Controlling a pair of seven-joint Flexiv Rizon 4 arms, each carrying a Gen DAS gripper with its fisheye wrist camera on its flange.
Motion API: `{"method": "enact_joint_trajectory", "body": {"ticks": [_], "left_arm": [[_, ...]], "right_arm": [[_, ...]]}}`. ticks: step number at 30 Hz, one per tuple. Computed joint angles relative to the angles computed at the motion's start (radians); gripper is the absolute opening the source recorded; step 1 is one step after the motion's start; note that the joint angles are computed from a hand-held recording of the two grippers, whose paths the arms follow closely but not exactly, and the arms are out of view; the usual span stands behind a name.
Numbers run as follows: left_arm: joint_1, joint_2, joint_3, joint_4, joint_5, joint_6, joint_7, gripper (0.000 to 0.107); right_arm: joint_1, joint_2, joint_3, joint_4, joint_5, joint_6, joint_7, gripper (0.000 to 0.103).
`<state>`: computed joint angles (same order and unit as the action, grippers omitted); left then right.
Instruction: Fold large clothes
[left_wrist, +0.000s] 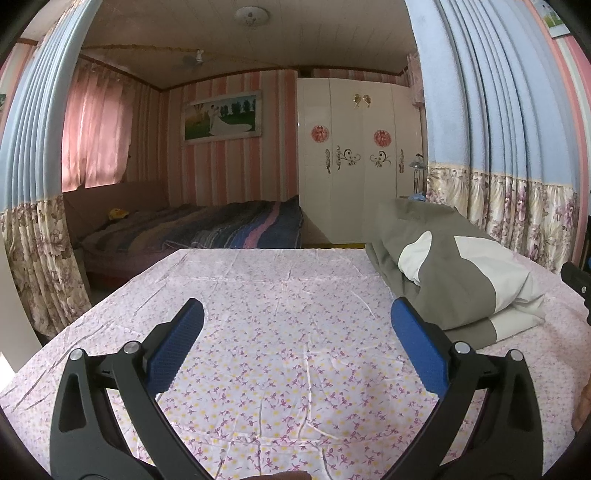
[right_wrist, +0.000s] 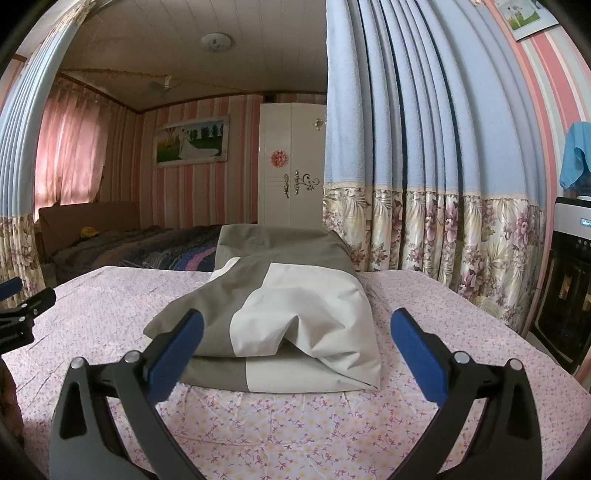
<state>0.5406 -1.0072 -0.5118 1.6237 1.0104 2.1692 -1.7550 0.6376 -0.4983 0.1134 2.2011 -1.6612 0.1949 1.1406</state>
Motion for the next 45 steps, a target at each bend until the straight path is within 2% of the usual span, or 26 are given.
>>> {"method": "enact_joint_trajectory", "body": {"ticks": [13,21,33,45], "left_arm": [[-0.049,0.030,0.084,-0.086,0.136,0.008,-0.194,0.100],[-0.112,0.047,0.177,-0.134,0.164,0.038,-0.289,0.100],[-0.228,0.062,0.335,-0.158,0.105,0.102,-0.352,0.100],[-0.263,0.062,0.379,-0.176,0.112,0.106,-0.397,0.100]], "right_arm": [[-0.002,-0.001,-0.001,-0.002,-0.002,0.001,-0.002,0.101],[-0.003,0.000,-0.001,0.000,-0.004,0.003,-0.003,0.101],[-0.004,0.000,0.000,0.000,-0.006,0.005,-0.005,0.101],[-0.015,0.008,-0.001,0.008,-0.011,0.020,-0.016,0.101]]}}
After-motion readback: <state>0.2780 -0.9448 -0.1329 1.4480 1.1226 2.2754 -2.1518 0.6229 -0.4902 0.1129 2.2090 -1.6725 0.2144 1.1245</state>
